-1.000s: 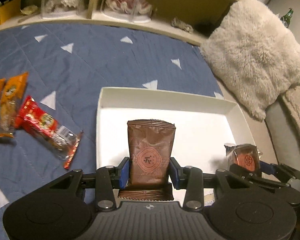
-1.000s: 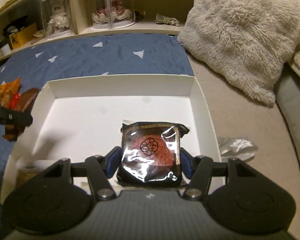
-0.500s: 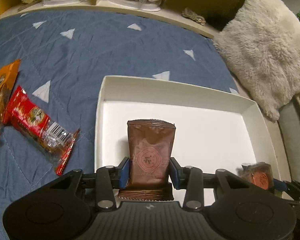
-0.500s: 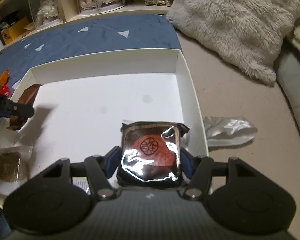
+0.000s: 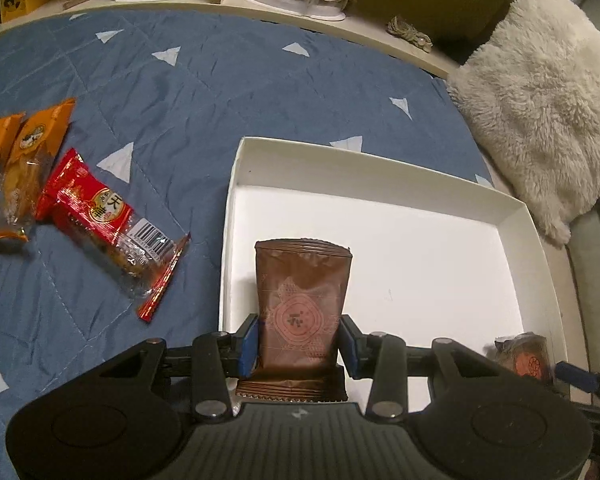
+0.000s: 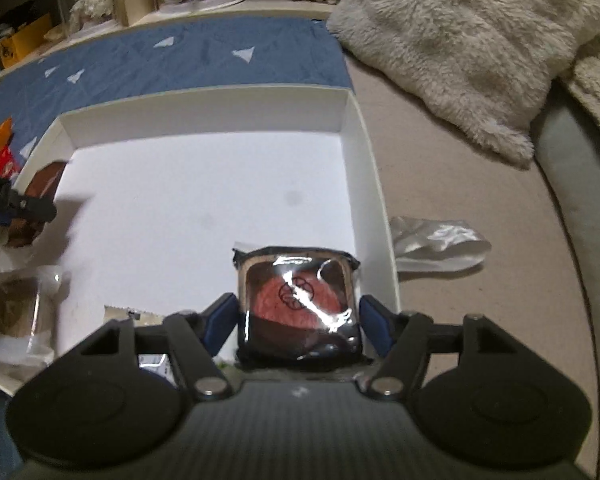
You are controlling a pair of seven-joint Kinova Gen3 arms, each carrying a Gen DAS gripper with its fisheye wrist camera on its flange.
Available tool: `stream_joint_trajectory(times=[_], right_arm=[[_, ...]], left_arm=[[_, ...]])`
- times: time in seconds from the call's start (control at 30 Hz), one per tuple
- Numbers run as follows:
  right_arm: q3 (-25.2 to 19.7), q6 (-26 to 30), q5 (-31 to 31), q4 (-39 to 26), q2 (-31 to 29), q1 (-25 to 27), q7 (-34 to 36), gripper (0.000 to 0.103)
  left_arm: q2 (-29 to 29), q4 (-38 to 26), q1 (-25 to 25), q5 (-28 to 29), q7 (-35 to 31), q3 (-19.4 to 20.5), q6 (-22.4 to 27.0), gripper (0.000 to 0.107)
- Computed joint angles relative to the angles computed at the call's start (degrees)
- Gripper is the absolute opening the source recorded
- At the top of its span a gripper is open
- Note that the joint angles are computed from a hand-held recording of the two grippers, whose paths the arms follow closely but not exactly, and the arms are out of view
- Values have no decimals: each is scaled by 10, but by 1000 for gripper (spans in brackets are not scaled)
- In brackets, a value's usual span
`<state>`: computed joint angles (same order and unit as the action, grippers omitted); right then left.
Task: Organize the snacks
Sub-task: 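Carry both packets into the white tray and open both tools, then move both open tools back to the snack pile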
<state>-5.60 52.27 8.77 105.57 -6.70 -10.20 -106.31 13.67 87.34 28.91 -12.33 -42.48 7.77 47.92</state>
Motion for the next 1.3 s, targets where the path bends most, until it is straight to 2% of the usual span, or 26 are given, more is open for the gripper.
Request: stream_joint_trajectory(times=[0.13, 0.5, 0.7, 1.0, 1.07, 1.3], right_arm=[[-5, 5, 4, -1, -15, 3, -27, 79], [-7, 22, -9, -4, -33, 6, -41, 78], [-21, 27, 3, -5, -46, 1, -53, 80], [-32, 59, 7, -10, -66, -9, -49, 94], [-42, 68, 16, -11, -72, -9, -60, 100], [-61, 78, 19, -12, -96, -13, -78, 102]], left_arm=[[-1, -12, 14, -25, 19, -3, 30, 48], [-18, -20, 12, -19, -8, 14, 62, 51], [-31, -19, 16, -18, -24, 21, 77, 58], [-66, 3, 12, 6, -53, 39, 86, 94], [-76, 10, 10, 12, -58, 42, 81, 102], [-109, 32, 1, 16, -67, 54, 70, 103]])
